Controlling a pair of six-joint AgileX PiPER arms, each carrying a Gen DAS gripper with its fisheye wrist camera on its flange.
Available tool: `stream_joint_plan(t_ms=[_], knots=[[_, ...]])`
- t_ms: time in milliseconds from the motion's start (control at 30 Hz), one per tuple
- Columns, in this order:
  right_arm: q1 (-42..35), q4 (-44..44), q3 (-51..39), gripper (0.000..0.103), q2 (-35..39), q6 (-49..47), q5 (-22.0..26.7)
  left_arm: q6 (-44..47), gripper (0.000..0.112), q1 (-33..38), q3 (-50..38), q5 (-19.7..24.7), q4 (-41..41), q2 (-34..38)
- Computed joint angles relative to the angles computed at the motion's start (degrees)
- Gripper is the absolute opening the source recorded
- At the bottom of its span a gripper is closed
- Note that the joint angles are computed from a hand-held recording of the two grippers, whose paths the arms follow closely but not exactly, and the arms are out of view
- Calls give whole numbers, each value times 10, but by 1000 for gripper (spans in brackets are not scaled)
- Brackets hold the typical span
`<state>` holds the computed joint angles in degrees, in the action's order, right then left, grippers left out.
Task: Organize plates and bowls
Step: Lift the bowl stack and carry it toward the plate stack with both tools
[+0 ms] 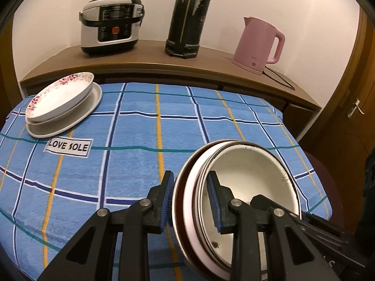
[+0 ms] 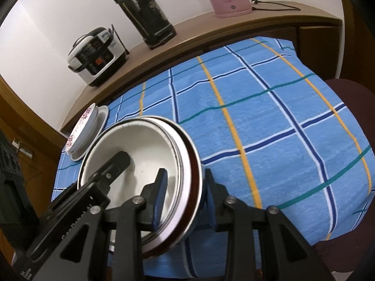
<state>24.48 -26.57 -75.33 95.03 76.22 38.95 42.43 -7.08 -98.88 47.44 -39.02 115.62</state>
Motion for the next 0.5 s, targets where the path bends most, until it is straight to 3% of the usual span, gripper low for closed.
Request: stream_joint_plan(t_ms=[500], knots=[[19,39,-78,31,63,-53,2,-5,32,48,-19,7,7,11]])
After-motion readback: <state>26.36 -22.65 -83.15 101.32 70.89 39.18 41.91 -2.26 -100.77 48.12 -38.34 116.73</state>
